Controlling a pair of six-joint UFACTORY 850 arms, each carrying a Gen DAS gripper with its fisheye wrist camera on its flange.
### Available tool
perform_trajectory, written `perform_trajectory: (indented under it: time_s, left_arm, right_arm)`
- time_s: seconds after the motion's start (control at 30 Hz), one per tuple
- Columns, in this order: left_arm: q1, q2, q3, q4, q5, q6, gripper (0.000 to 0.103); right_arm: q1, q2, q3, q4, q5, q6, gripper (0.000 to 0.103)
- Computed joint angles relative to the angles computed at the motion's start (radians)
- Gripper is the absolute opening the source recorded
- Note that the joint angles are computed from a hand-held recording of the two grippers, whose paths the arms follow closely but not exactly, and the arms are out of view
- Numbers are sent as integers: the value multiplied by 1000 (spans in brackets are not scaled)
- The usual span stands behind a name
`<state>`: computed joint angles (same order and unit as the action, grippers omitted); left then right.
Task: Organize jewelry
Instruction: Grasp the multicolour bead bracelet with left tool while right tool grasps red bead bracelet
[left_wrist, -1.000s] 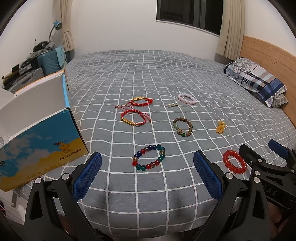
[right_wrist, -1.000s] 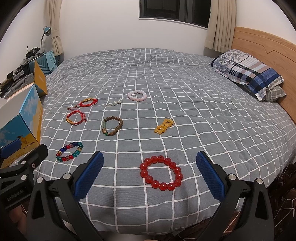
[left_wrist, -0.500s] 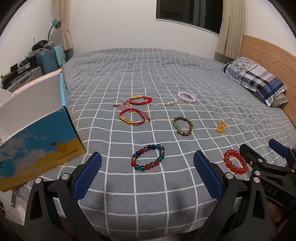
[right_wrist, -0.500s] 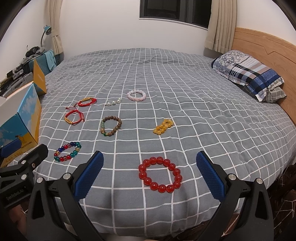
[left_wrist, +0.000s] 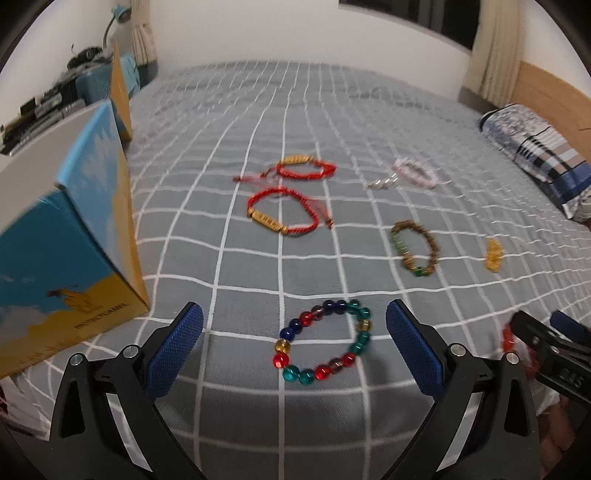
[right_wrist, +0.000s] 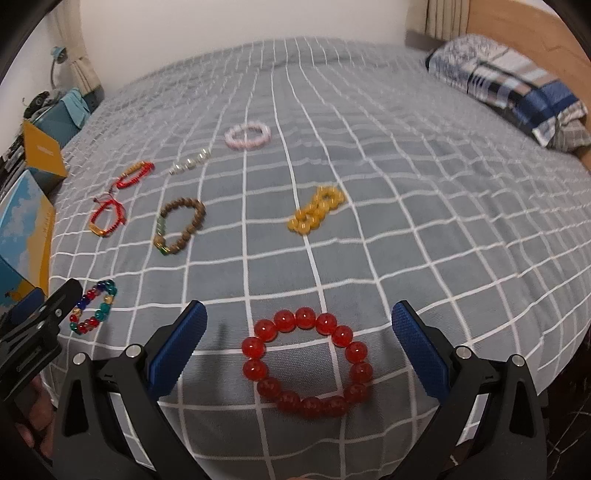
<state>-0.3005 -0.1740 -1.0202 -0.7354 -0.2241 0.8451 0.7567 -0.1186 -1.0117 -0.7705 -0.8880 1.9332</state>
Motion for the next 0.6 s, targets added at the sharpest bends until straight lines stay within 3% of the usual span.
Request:
perform_trajectory:
  time_s: [0.07, 0.13, 0.33, 0.4, 0.43, 0.6]
  left_arm:
    - [-5, -37, -28, 150, -19, -158, 97]
    - [-3, -61, -47, 196, -37, -210, 97]
    - [-7, -73, -45, 144, -14, -142, 95]
    - [-2, -71, -45, 104, -33, -99, 83]
    - [-3, -69, -45, 123, -36, -117, 71]
    - [-23, -57, -30, 333, -6, -284, 42]
  right_arm:
    - [-11, -7, 1, 32, 22, -24, 96]
    - [-21, -15, 3, 68, 37, -49, 96]
    - [-36, -28, 8, 129, 74, -98, 92]
    - [-33, -28, 6, 136, 71, -111, 89]
    - [-32, -28, 7, 139, 72, -110, 87]
    - [-21, -27, 0, 141, 44, -101, 70]
